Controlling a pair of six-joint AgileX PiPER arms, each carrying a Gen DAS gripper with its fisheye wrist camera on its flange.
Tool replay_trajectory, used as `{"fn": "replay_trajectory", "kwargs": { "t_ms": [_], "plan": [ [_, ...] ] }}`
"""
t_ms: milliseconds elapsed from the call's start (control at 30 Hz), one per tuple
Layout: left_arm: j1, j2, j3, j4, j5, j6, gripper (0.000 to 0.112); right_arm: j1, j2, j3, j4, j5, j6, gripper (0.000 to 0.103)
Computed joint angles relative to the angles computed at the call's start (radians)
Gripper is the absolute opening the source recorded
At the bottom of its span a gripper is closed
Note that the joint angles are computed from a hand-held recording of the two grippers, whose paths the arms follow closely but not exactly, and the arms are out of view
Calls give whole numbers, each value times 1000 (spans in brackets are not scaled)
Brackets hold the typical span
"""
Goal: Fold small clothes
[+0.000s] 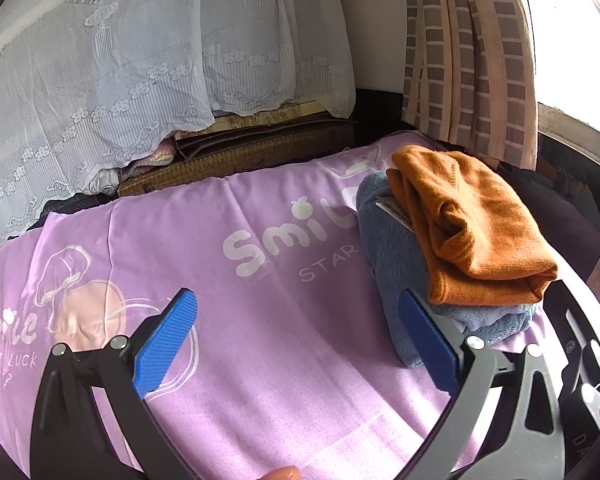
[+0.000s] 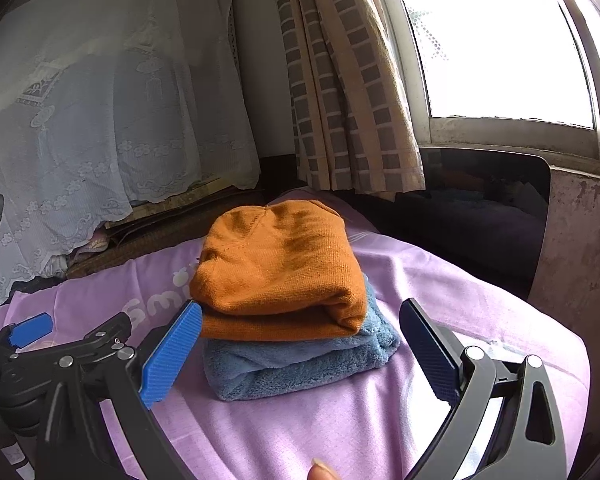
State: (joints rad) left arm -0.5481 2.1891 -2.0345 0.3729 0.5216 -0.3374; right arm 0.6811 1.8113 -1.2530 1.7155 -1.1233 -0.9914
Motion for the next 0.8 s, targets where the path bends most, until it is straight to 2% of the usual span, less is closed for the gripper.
{"fn": "replay_trajectory", "kwargs": {
  "t_ms": [467, 667, 800],
  "plan": [
    [-8, 13, -18, 25, 13, -15, 98, -2, -4, 9, 0, 11, 15, 99],
    [-9, -6, 22, 47, -26, -39, 98, -4, -6, 14, -3, 17, 31, 99],
    [-2, 14, -26, -40, 17, 38, 98, -5, -8, 17, -3, 19, 30, 99]
  ]
}}
